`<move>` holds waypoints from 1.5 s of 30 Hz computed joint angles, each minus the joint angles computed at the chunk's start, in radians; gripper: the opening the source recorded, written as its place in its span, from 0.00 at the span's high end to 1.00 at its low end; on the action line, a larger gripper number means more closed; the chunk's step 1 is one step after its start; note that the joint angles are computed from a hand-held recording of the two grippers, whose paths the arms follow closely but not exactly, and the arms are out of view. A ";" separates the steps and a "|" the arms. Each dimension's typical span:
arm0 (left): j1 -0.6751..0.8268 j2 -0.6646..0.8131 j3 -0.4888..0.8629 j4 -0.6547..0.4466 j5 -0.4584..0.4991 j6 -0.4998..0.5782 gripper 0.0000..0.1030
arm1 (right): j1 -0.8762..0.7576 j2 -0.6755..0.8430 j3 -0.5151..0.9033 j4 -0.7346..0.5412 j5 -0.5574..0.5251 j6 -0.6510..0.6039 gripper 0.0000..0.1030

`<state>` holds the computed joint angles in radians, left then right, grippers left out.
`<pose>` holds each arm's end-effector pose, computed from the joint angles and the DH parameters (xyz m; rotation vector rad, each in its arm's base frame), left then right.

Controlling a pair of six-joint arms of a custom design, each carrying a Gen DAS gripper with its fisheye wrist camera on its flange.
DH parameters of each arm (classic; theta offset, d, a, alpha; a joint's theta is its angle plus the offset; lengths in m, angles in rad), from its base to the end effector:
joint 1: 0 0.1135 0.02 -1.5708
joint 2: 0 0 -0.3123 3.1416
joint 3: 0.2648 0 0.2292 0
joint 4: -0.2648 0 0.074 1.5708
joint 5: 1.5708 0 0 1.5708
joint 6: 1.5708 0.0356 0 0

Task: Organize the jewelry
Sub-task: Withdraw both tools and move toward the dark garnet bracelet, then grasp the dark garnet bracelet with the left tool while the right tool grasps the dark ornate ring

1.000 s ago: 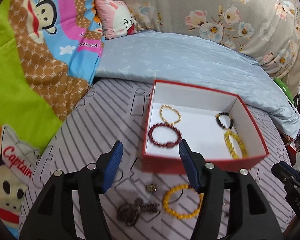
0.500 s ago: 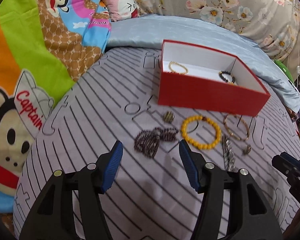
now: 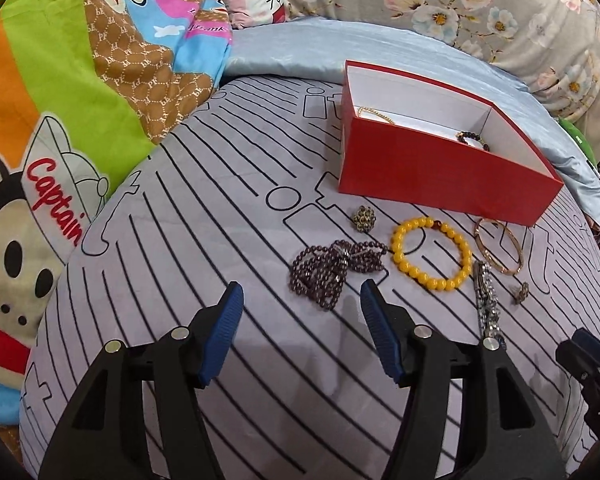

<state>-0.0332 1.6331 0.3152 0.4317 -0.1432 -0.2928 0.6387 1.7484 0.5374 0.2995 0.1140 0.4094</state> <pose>0.2220 -0.0023 0.1414 -0.3783 2.4154 0.0316 0.2242 0.1614 0.1485 -0.2374 2.4882 0.3044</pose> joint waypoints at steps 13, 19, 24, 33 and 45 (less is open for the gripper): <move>0.031 0.093 0.057 0.037 0.077 0.025 0.83 | -0.017 0.024 0.032 -0.015 -0.017 -0.008 0.60; 0.022 0.044 0.016 0.045 0.093 0.003 0.89 | -0.018 0.033 0.049 -0.021 -0.027 -0.008 0.59; -0.015 -0.001 -0.050 0.073 0.067 -0.009 0.89 | -0.012 0.047 0.080 -0.036 -0.022 -0.015 0.60; -0.066 0.003 -0.094 0.131 0.009 -0.020 0.89 | 0.007 0.101 0.135 -0.031 -0.017 -0.024 0.60; -0.027 0.017 -0.097 0.156 0.070 -0.010 0.89 | 0.006 0.192 0.214 -0.016 -0.021 -0.043 0.63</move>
<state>-0.0601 1.6499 0.2181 0.5872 -0.0733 -0.3023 0.6448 1.9405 0.7517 0.2833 0.0930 0.3668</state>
